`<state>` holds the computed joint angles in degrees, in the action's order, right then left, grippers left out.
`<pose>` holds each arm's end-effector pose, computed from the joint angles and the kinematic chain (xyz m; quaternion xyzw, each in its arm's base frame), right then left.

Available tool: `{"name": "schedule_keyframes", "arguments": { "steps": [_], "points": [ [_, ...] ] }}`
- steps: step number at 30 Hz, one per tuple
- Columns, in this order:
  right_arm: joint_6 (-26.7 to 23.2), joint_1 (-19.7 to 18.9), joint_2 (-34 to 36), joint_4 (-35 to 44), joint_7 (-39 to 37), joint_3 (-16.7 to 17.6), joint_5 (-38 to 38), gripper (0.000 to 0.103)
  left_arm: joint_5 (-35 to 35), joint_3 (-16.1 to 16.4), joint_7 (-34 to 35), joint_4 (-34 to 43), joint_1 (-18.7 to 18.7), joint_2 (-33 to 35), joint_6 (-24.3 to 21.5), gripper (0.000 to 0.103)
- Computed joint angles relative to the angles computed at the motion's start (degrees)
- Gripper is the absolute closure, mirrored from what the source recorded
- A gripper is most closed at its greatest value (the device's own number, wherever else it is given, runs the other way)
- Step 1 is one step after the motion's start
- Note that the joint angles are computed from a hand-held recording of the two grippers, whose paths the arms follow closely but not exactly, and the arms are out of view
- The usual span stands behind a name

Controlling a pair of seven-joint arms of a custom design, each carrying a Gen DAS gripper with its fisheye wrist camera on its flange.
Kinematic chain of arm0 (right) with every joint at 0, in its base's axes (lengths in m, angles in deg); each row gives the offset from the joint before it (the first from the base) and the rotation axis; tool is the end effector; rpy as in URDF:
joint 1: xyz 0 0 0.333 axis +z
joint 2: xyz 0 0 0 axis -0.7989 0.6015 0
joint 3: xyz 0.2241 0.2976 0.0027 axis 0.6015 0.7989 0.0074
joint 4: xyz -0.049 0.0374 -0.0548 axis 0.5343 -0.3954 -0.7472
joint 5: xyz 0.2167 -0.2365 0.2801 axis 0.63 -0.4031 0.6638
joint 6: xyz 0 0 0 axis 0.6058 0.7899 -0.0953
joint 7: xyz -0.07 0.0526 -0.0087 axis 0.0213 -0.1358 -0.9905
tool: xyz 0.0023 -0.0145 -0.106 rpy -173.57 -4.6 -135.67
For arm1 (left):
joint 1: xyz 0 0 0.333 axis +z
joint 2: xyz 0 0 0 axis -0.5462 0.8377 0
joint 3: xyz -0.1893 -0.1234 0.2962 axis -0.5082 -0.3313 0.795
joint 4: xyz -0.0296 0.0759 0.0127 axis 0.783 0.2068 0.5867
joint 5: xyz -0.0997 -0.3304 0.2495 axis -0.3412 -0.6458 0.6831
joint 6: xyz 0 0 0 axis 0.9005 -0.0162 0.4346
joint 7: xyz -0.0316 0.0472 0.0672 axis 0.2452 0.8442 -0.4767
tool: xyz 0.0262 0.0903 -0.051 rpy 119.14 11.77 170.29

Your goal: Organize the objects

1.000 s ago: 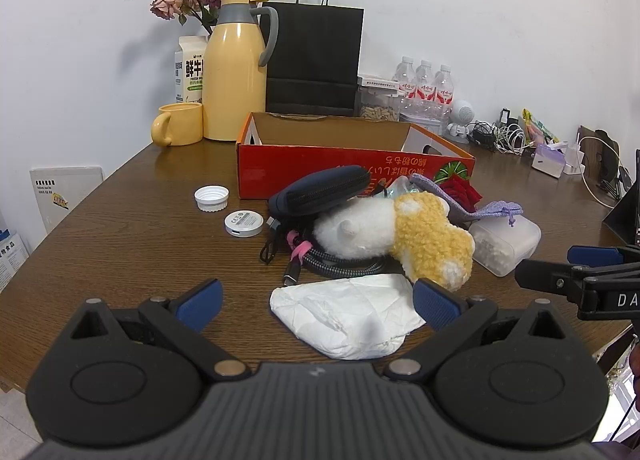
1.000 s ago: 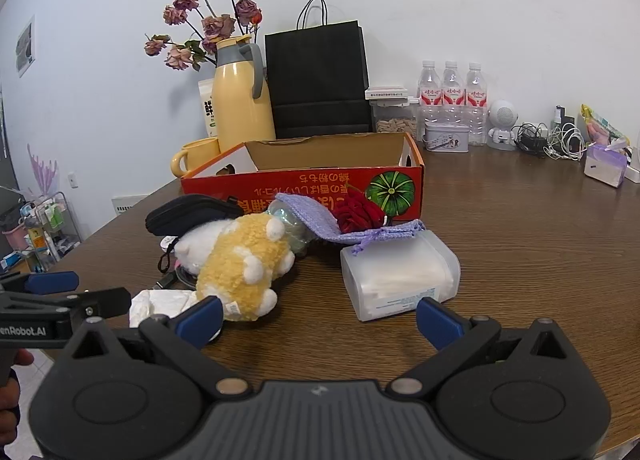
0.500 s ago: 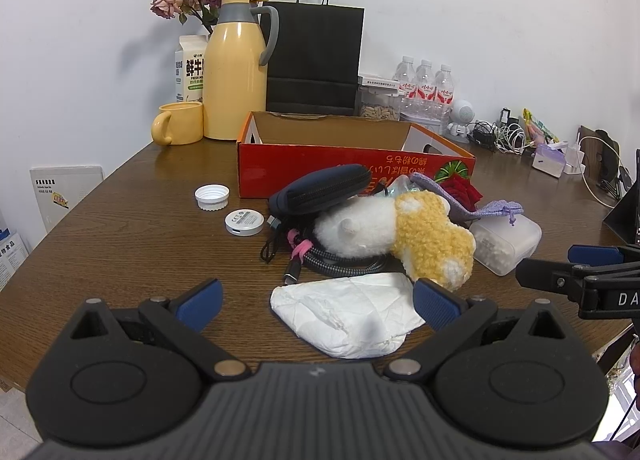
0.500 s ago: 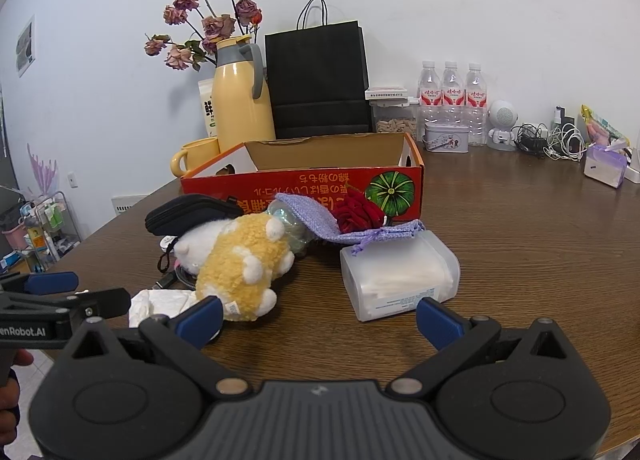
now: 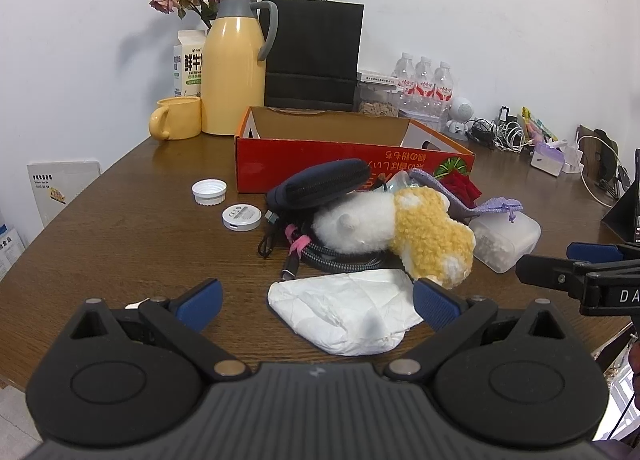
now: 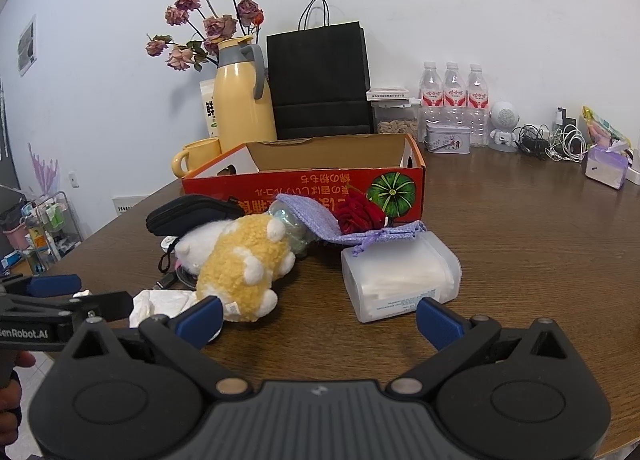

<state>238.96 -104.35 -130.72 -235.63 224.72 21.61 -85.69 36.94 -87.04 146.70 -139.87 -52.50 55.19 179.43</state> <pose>0.4399 0.2047 0.4614 -0.4915 0.7054 -0.3756 0.3461 0.5618 -0.3703 0.4435 -0.4056 0.7621 -0.4653 0.1955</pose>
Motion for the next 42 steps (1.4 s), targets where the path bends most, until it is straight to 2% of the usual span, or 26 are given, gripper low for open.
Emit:
{"name": "schedule_keyframes", "arguments": {
  "steps": [29, 38, 42],
  "points": [
    [-0.1, -0.1, -0.2, 0.2, 0.1, -0.2, -0.2, 0.000, 1.9, -1.3, -1.6, 0.8, 1.5, 0.0, -1.1, 0.000],
    [-0.1, -0.1, -0.2, 0.2, 0.1, -0.1, -0.2, 0.000, 1.9, -1.1, -1.8, 1.0, 1.6, 0.0, -1.0, 0.000],
    [-0.3, -0.4, -0.4, -0.1, 0.0, -0.2, -0.3, 0.000, 0.6, 0.6, -1.3, 1.2, 0.3, 0.4, -0.2, 0.000]
  ]
}}
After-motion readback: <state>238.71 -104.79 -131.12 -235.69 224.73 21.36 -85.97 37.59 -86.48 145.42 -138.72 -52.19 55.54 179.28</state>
